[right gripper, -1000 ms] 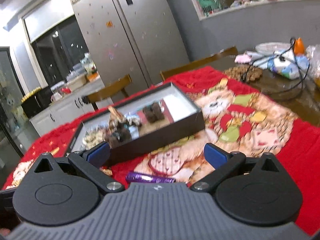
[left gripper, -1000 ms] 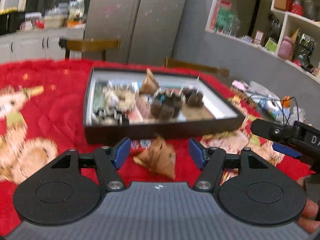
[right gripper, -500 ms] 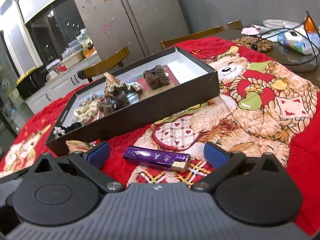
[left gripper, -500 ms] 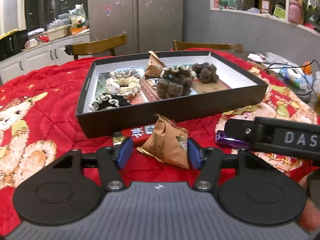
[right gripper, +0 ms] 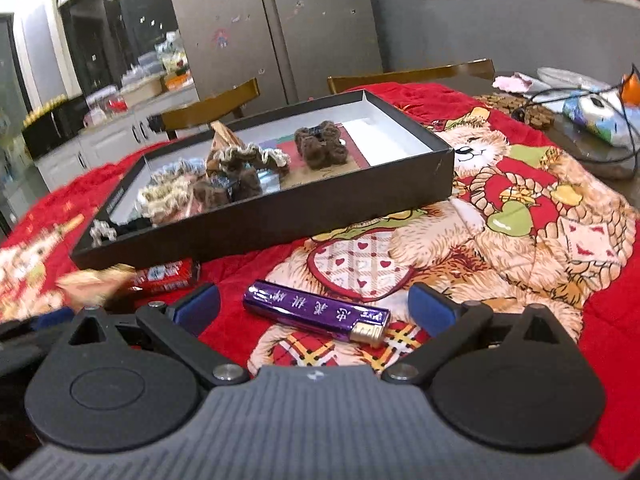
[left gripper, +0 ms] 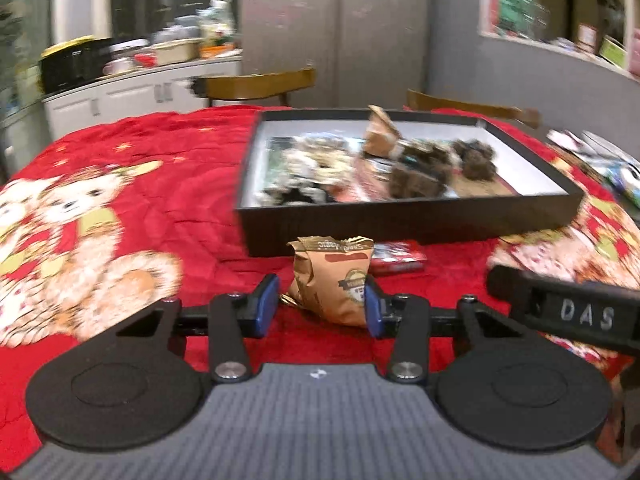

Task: Organize objects
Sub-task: 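Close left tool on the brown snack bag while right tool grips the purple tube, lift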

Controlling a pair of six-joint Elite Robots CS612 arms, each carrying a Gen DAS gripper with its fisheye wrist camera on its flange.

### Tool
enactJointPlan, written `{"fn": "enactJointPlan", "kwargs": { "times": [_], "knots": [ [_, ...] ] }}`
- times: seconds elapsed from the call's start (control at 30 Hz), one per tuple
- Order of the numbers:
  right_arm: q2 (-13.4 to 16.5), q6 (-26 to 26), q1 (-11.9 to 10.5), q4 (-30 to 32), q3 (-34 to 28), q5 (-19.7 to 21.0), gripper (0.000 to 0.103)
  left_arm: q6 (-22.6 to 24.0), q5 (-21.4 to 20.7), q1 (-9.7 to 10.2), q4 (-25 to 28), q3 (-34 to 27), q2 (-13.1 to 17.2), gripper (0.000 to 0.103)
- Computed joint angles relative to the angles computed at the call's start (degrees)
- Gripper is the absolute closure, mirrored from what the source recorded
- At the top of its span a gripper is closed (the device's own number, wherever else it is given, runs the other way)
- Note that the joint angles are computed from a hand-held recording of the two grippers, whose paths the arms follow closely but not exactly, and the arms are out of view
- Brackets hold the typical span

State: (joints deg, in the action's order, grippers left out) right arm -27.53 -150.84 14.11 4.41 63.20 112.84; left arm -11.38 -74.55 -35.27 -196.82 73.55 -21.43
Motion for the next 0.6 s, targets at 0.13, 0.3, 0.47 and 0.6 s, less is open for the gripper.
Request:
{"fn": "enactJointPlan", "kwargs": {
  "times": [0.13,0.3,0.47,0.6],
  "knots": [
    [1.6,-2.2,0.5,4.1,-3.2,2.0,0.004,-2.7,1.0,0.32,-0.2,1.2,-0.5,0.053],
    [3.3,-7.9,1.7,6.9,-6.7,5.0,0.022,-2.3,-0.1,0.48,-1.2,1.5,-0.6,0.053],
    [3.0,-8.1,1.7,6.1,-6.2,4.7,0.029,-2.7,-0.7,0.57,-1.9,1.6,-0.5,0.053],
    [2.7,-8.4,1.9,5.1,-5.7,5.2,0.047,-3.3,-1.2,0.72,-1.8,1.5,-0.5,0.053]
  ]
}}
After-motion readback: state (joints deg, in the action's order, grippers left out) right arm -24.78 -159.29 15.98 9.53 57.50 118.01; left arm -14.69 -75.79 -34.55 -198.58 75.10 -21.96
